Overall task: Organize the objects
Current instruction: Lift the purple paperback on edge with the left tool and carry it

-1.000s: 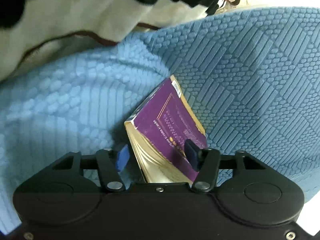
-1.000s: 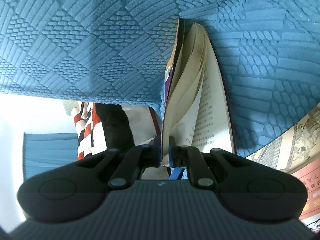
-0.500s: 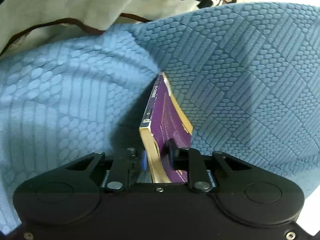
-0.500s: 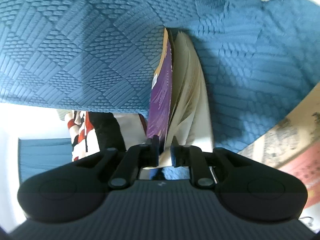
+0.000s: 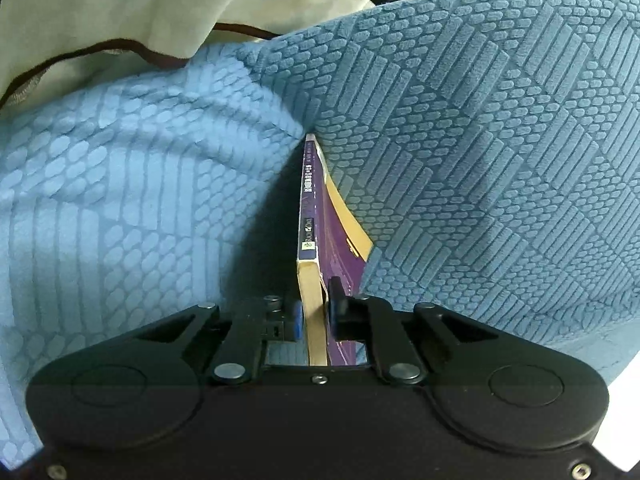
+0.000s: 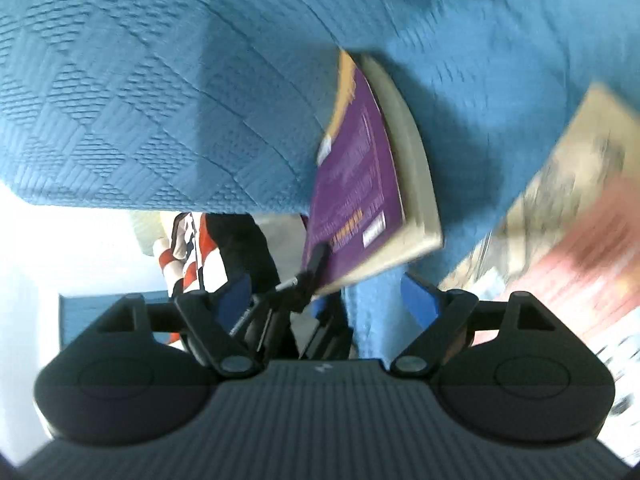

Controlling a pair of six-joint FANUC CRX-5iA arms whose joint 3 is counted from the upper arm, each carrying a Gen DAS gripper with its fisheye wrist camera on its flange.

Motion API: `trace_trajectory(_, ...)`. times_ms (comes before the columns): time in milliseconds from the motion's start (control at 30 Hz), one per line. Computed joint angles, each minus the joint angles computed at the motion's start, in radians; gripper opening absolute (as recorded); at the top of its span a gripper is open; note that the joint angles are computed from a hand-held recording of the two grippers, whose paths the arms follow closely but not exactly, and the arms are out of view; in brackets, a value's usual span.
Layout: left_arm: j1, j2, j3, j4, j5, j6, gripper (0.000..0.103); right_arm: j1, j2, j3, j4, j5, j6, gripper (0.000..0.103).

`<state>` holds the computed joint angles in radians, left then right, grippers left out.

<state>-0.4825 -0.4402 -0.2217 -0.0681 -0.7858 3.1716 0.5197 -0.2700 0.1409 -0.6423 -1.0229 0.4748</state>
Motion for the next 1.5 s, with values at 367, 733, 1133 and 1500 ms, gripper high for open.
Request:
trace_trajectory(367,0.030,-0.030,-0.061,0.068,0.070,-0.017,0.009,0.223,-0.026,-0.164,0.474,0.214,-0.423,0.064)
trace_trajectory(733,0.033,-0.052,-0.074,0.101,0.099,-0.067,0.013,0.194,-0.020,-0.099,0.484,0.178,-0.250,0.020)
trace_trajectory(1133,-0.045,-0.099,-0.007,0.096,0.043,-0.065,0.015,0.224,-0.083,-0.027,0.501,0.055,-0.172,0.020)
trace_trajectory(1500,-0.209,-0.012,0.283,-0.021,-0.133,-0.034,0.018,0.322,-0.168,0.032,0.645,-0.002,-0.264,0.021)
